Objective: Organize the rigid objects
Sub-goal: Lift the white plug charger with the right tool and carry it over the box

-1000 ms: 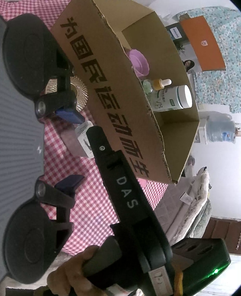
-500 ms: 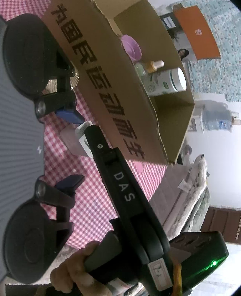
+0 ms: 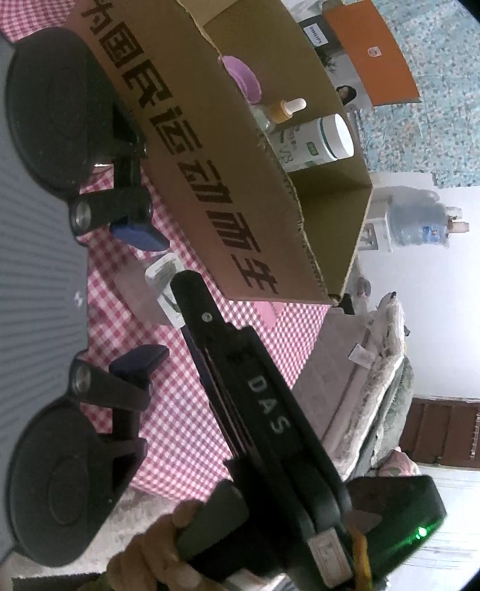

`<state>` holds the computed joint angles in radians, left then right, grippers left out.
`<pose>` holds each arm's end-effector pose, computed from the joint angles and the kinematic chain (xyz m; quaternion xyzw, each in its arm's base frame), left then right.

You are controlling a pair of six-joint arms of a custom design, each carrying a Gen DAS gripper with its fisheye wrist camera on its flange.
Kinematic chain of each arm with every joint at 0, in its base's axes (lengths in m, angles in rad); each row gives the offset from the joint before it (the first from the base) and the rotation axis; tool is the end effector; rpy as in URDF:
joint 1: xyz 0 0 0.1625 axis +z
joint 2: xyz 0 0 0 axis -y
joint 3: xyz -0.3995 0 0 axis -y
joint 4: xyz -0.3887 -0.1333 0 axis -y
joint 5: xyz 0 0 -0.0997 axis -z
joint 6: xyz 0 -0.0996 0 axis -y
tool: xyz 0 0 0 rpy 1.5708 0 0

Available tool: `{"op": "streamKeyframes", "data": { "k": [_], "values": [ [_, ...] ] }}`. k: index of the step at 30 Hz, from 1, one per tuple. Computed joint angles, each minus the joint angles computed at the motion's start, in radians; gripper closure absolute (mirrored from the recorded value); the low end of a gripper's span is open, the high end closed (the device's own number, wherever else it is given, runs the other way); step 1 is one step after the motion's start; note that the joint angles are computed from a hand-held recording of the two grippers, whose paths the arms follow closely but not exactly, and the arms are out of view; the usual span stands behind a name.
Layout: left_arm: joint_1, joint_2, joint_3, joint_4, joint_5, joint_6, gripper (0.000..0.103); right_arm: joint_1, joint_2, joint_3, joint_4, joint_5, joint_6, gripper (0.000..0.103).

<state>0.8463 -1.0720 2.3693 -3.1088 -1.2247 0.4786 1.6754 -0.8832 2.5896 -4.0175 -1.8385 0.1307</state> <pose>-0.1501 -0.4217 0.0718 0.5364 0.8180 -0.1383 0.1551 0.1418 -0.3264 0.0824 -0.0603 -0.9232 0.3706 0.0815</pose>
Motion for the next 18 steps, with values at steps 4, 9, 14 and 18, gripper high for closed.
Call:
{"op": "streamKeyframes", "data": {
  "k": [4, 9, 14, 18],
  "values": [
    [0.000, 0.028, -0.011, -0.001, 0.014, -0.001, 0.046, -0.008, 0.011, 0.017, -0.036, 0.006, 0.011, 0.063],
    [0.004, 0.060, -0.024, -0.014, 0.028, -0.005, 0.050, -0.012, 0.027, 0.019, -0.046, 0.007, 0.024, 0.060],
    [0.025, 0.071, -0.050, 0.011, 0.017, -0.029, 0.056, -0.031, 0.051, 0.015, -0.075, 0.037, 0.022, 0.059],
    [0.026, 0.077, -0.047, -0.005, 0.016, -0.025, 0.056, -0.048, 0.063, 0.014, -0.096, 0.063, 0.020, 0.059]
  ]
}}
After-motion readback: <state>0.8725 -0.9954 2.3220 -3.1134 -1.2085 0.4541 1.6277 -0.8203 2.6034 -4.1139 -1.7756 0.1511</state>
